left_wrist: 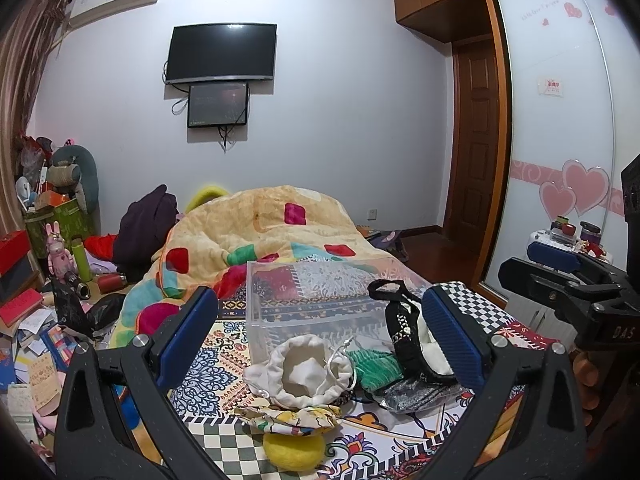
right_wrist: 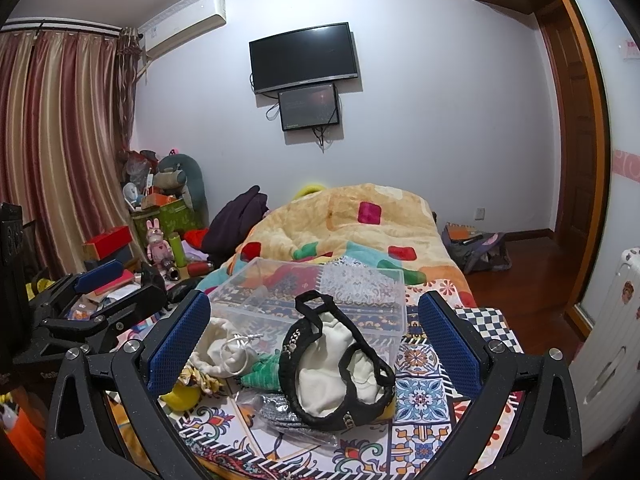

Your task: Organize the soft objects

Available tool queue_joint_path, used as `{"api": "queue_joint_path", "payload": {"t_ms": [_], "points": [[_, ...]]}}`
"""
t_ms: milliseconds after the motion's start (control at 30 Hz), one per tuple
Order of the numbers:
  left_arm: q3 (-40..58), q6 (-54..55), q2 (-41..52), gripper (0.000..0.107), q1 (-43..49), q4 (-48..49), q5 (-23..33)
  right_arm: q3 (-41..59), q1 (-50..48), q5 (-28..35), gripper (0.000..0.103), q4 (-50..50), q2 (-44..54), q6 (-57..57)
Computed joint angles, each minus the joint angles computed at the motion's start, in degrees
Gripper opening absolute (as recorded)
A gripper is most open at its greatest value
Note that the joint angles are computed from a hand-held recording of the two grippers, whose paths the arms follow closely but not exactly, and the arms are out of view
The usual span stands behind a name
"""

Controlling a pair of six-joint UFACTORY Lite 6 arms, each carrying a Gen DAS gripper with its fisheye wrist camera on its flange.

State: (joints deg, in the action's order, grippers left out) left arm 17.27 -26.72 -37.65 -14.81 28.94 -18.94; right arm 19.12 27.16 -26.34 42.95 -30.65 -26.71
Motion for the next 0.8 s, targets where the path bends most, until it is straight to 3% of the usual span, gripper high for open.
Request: {"api": "queue_joint_path", "payload": {"t_ms": [167, 367, 500, 600, 700, 800], "points": [[2.3, -3.4, 7.1, 0.103, 1.8, 5.6, -2.4, 1.3, -6.1, 2.0, 0.103, -14.3, 5.9, 12.6], [5.6, 1.8, 17.8, 0.101, 3.1, 1.8, -4.9, 4.5, -13.2, 2.4, 0.102, -32.7, 16.9, 29.2], [9.1, -1.3, 25.5, 0.086, 5.4, 5.5, -6.1, 4.7, -15.4, 1.9, 0.094, -37.3, 21.0, 33.1], [12.1, -4.9, 31.3, 0.081, 7.4, 9.0, -6.7, 5.7, -16.0, 2.4, 0.093, -38.2, 23.2, 34.2], [14.1, -6.1, 35.6, 0.074, 8.6, 10.5, -7.1, 6.9, -18.6, 3.2, 0.077, -46.5, 25.8, 41.5], [15.9, -8.3, 39.0, 0.063, 9.5, 12.9, -7.0, 8.2, -20.7, 3.3, 0.073, -52.1, 29.0, 46.9]]}}
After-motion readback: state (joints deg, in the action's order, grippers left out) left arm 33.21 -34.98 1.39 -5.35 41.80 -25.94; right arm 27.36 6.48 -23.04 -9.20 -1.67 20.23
